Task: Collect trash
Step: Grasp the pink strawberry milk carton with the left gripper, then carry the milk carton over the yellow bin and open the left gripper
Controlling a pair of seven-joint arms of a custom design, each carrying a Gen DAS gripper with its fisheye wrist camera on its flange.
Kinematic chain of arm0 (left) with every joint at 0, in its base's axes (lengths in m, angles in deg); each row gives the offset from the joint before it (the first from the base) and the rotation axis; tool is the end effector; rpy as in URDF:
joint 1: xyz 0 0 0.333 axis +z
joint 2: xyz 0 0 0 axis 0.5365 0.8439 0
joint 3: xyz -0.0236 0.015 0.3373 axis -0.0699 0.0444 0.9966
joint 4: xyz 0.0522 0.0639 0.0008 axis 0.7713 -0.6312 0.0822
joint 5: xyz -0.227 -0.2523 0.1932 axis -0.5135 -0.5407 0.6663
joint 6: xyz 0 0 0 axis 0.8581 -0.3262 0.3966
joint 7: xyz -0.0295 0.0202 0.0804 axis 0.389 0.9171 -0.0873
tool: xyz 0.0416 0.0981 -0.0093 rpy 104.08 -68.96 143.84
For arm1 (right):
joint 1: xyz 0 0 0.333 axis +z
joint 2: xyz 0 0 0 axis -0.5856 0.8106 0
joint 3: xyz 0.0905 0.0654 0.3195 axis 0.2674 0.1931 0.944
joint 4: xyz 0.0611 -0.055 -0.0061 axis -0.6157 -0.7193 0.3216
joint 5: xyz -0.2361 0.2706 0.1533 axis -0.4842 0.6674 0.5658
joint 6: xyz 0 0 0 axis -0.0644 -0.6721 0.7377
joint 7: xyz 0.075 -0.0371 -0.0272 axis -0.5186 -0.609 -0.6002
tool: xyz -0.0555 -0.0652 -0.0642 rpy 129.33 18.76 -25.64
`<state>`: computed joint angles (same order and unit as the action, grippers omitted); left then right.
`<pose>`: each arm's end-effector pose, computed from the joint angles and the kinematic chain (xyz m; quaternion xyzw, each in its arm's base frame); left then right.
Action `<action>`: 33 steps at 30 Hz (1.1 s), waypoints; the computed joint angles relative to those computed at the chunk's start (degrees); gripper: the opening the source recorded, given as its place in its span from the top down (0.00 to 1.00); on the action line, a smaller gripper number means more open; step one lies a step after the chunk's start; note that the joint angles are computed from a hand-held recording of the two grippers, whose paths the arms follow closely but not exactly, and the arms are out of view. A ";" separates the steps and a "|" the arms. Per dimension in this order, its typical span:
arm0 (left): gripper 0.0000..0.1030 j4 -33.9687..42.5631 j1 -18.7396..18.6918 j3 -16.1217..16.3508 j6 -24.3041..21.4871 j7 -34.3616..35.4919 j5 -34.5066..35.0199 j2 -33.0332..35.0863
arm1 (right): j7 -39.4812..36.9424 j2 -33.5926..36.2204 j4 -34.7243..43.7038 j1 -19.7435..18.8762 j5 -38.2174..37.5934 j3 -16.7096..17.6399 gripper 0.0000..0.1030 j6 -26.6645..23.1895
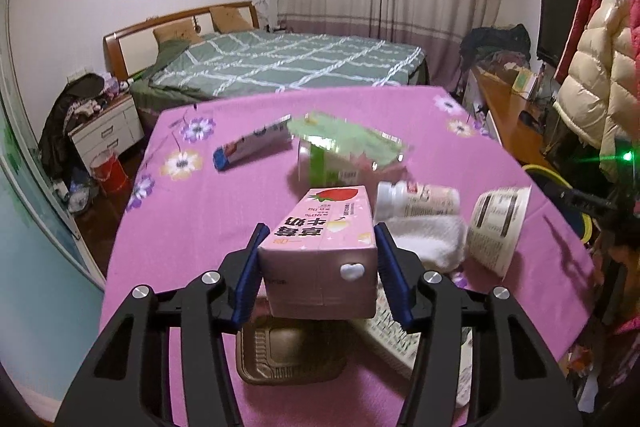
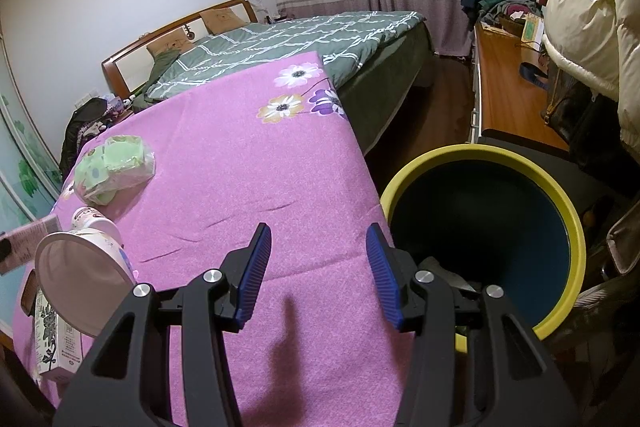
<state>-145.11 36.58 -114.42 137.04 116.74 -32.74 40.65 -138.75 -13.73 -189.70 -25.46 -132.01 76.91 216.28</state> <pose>0.6907 -0.2492 0.3880 -0.4033 0.8067 -0.3875 0.1906 0.5084 0.1284 0.3372 -0.3992 0.8207 -0.3081 0.2687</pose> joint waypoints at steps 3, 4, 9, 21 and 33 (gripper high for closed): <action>0.49 -0.44 1.06 -1.62 0.84 0.48 -0.09 -0.70 | 0.53 0.00 -0.02 -0.01 -0.46 -0.02 0.54 0.12; 0.49 -0.80 1.48 -2.13 1.11 0.60 -0.08 -1.00 | 0.68 0.05 0.02 -0.04 -0.59 -0.03 0.54 0.22; 0.49 -1.67 3.66 -5.83 0.97 1.50 -0.45 -2.26 | 1.38 -0.84 -0.55 0.71 -1.35 0.60 0.54 -2.93; 0.49 -1.97 5.15 -15.47 -3.10 7.37 -6.29 -5.05 | -1.54 -13.38 -10.99 0.99 3.40 2.90 0.50 -11.14; 0.49 11.44 -17.36 -4.97 -12.39 8.67 -6.29 0.73 | -0.54 -26.23 -24.45 -1.42 12.31 6.23 0.48 -17.73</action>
<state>-133.66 19.22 -119.38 124.65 125.41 -39.03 41.38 -139.29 -39.96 -214.14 -26.88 -119.70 83.14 198.55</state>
